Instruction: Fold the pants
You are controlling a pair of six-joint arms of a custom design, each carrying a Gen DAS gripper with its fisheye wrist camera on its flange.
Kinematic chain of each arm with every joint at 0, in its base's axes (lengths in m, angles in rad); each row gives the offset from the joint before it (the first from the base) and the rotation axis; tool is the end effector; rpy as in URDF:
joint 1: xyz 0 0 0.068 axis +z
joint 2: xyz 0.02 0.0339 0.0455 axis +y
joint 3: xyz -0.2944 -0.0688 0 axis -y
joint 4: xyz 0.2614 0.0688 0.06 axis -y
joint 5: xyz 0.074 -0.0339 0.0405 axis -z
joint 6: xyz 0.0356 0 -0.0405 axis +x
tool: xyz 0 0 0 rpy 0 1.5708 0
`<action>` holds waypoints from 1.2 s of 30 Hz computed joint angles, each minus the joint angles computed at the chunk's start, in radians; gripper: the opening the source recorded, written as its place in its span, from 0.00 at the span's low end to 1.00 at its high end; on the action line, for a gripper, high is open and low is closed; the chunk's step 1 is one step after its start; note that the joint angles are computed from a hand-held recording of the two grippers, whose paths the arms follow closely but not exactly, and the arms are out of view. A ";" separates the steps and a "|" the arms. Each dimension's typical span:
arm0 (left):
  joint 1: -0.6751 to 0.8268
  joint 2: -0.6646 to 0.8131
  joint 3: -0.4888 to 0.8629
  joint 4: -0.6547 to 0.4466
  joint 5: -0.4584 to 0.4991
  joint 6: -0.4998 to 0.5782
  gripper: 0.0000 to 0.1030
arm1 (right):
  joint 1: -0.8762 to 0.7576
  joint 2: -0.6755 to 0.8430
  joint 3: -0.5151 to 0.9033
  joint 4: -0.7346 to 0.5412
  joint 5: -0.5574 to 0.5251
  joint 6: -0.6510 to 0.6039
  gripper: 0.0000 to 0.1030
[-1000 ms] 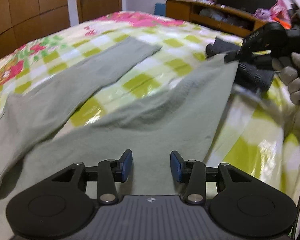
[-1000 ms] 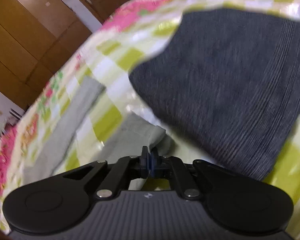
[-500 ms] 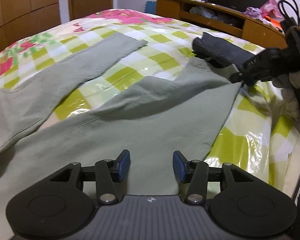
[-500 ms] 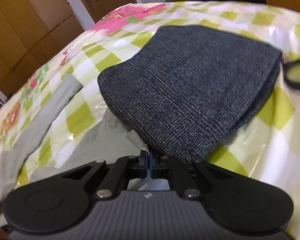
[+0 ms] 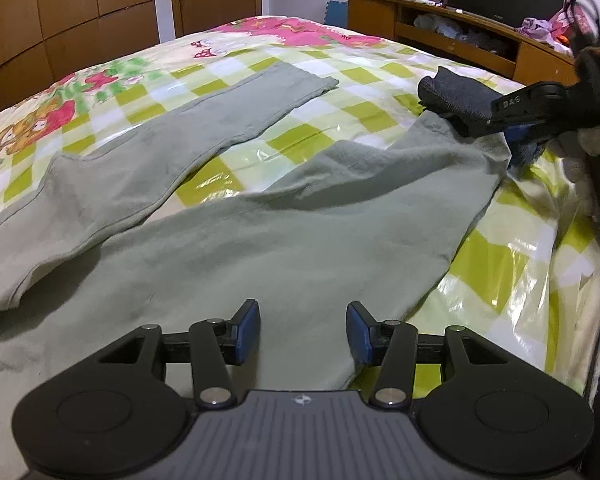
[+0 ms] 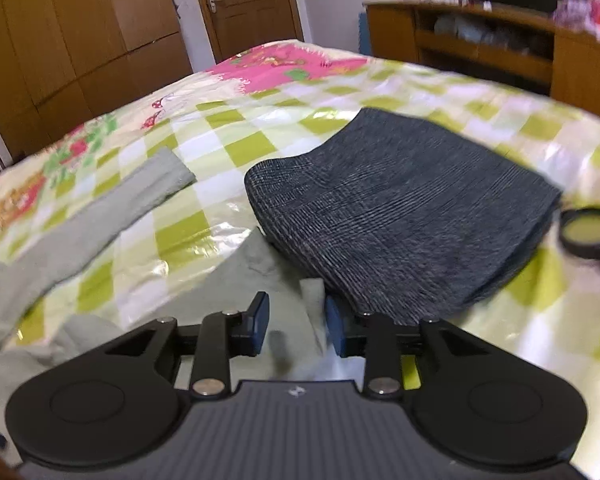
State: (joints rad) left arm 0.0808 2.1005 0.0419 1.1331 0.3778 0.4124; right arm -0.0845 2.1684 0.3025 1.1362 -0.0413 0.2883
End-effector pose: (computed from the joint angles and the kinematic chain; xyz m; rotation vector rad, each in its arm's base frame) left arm 0.1642 0.0001 0.0230 0.5515 2.3595 -0.2510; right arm 0.2479 -0.0195 0.0163 0.4061 2.2684 0.1522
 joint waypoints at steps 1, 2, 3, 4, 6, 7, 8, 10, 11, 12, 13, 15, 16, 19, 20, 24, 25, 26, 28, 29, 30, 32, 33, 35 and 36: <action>-0.006 -0.001 0.008 -0.008 -0.001 -0.008 0.58 | -0.028 0.012 0.030 -0.029 -0.025 0.013 0.28; -0.007 0.003 0.017 -0.011 -0.003 -0.012 0.59 | -0.067 0.027 0.057 -0.055 -0.074 0.028 0.22; -0.006 0.011 0.026 -0.015 -0.005 -0.013 0.59 | -0.103 0.047 0.079 -0.072 -0.119 0.050 0.11; -0.004 0.019 0.034 -0.018 -0.009 -0.014 0.59 | -0.129 0.060 0.107 -0.105 -0.135 0.069 0.05; 0.015 0.023 0.042 -0.027 -0.003 -0.005 0.59 | -0.153 0.081 0.132 -0.116 -0.159 0.066 0.01; 0.040 0.016 0.041 -0.033 0.010 0.009 0.59 | -0.145 0.070 0.131 -0.128 -0.140 0.065 0.01; 0.071 0.002 0.040 -0.047 0.026 0.028 0.59 | -0.126 0.043 0.116 -0.138 -0.114 0.059 0.04; 0.157 -0.040 0.040 -0.103 0.068 0.088 0.59 | -0.060 -0.027 0.044 -0.107 -0.024 0.034 0.11; 0.215 -0.066 0.043 -0.142 0.093 0.131 0.59 | -0.011 -0.060 0.001 -0.068 0.050 0.009 0.16; 0.273 -0.093 0.048 -0.185 0.115 0.177 0.59 | 0.042 -0.085 -0.037 -0.030 0.129 -0.012 0.25; 0.336 -0.121 0.058 -0.236 0.140 0.225 0.59 | 0.099 -0.109 -0.068 0.002 0.208 -0.031 0.30; 0.487 -0.190 0.103 -0.398 0.200 0.329 0.59 | 0.204 -0.161 -0.106 0.039 0.289 -0.072 0.35; 0.558 -0.218 0.136 -0.484 0.229 0.376 0.59 | 0.255 -0.199 -0.100 0.008 0.298 -0.092 0.35; 0.743 -0.266 0.254 -0.684 0.289 0.497 0.59 | 0.363 -0.270 -0.019 -0.121 0.220 -0.147 0.35; 0.789 -0.267 0.300 -0.733 0.303 0.528 0.59 | 0.388 -0.275 0.041 -0.202 0.163 -0.174 0.35; 0.905 -0.199 0.533 -0.860 0.311 0.575 0.66 | 0.514 -0.184 0.338 -0.485 0.064 -0.310 0.35; 0.917 -0.164 0.603 -0.883 0.298 0.567 0.67 | 0.541 -0.137 0.434 -0.552 0.057 -0.360 0.35; 0.925 -0.124 0.682 -0.911 0.278 0.549 0.67 | 0.561 -0.085 0.546 -0.637 0.043 -0.405 0.35; 0.935 -0.045 0.837 -0.976 0.243 0.504 0.67 | 0.592 0.021 0.771 -0.802 0.004 -0.465 0.35; 0.939 -0.006 0.911 -1.011 0.231 0.485 0.67 | 0.607 0.072 0.884 -0.894 -0.006 -0.493 0.35; 0.939 0.043 1.006 -1.066 0.212 0.469 0.67 | 0.623 0.116 0.977 -0.954 -0.009 -0.519 0.35; 0.931 0.127 1.169 -1.162 0.168 0.453 0.67 | 0.645 0.222 1.205 -1.124 -0.023 -0.598 0.39; 0.927 0.173 1.256 -1.218 0.147 0.448 0.67 | 0.657 0.269 1.302 -1.192 -0.020 -0.628 0.39; 0.914 0.244 1.391 -1.297 0.119 0.439 0.66 | 0.677 0.355 1.476 -1.331 -0.036 -0.683 0.41; 0.911 0.276 1.453 -1.329 0.114 0.435 0.66 | 0.685 0.372 1.514 -1.369 -0.041 -0.706 0.42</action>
State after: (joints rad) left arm 0.9919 2.3761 1.4948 -0.1959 0.4917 0.8474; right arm 0.6003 2.5406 1.8162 -0.2329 -0.0818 -0.4176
